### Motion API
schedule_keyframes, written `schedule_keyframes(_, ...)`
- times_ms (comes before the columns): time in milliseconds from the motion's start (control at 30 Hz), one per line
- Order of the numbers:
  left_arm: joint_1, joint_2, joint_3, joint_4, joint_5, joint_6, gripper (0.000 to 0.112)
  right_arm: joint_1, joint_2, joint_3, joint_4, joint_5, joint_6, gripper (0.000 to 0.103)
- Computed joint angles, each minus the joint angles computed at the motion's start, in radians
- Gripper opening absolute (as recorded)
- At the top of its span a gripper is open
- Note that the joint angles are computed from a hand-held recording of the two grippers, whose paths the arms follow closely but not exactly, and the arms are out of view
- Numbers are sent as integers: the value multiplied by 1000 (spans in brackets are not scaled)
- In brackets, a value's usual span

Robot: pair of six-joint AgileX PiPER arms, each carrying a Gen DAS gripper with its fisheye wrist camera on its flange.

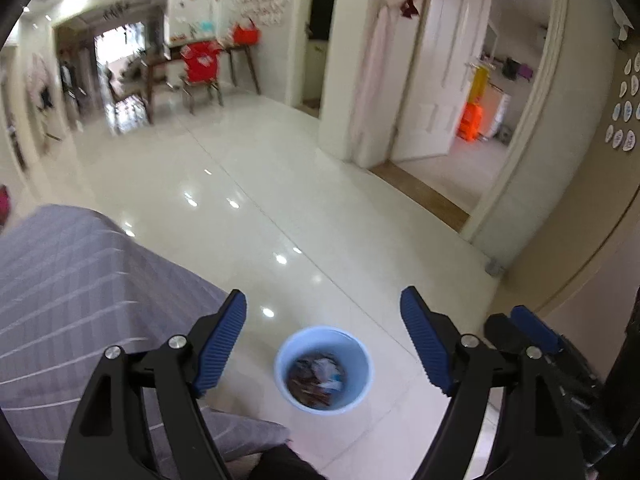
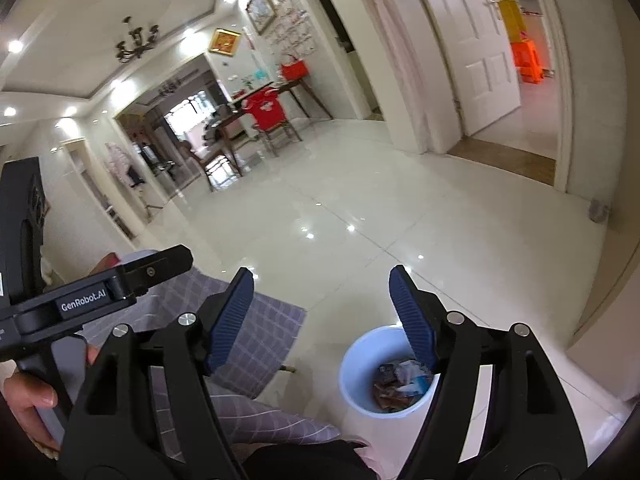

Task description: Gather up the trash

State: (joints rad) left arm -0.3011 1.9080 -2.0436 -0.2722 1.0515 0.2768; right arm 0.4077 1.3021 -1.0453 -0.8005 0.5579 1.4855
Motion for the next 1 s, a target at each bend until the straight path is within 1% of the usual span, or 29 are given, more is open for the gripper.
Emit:
schedule_keyframes(33,6,-34,28,14,-16,-3,85,21,2,-28,18,26,-32,74)
schedule_keyframes(67,16,-71,56,24,-27,-6,85,40,1,-49,25,45,-50,76)
schedule_keyframes(133,30,-123,77,67,-18,-34,86,91,-3,-89,9,86,-60,76)
schedule_keyframes(200,52,-165,84,95,-9,-52,86,142,-2,-128,-6,131,-65,80)
schedule_keyframes(267,78,-222,112,118,-15,-72,86,200,0,-173,-31,176,-67,81)
schedule_keyframes(367,111,-314,158,172,-34,-102,86,284,7,-241,-60,245,-74,85)
schedule_keyframes(433,127,-365,179,202,-35,-109,90,335,10,-281,-84,287,-77,86)
schedule_keyframes(500,145,-397,169,213,-17,-108,90,386,14,-313,-118,325,-72,88)
schedule_keyframes(600,185,-445,153,196,0,-94,91,464,28,-370,-167,383,-71,89)
schedule_keyframes(700,202,-497,157,214,-1,-88,92,541,49,-434,-214,451,-85,90)
schedule_keyframes(767,230,-533,163,188,1,-63,93,566,43,-440,-234,468,-87,90)
schedule_keyframes(867,269,-566,148,143,24,-38,93,629,50,-463,-287,521,-76,90)
schedule_keyframes(1000,287,-598,137,118,38,-16,93,675,45,-476,-327,558,-70,91)
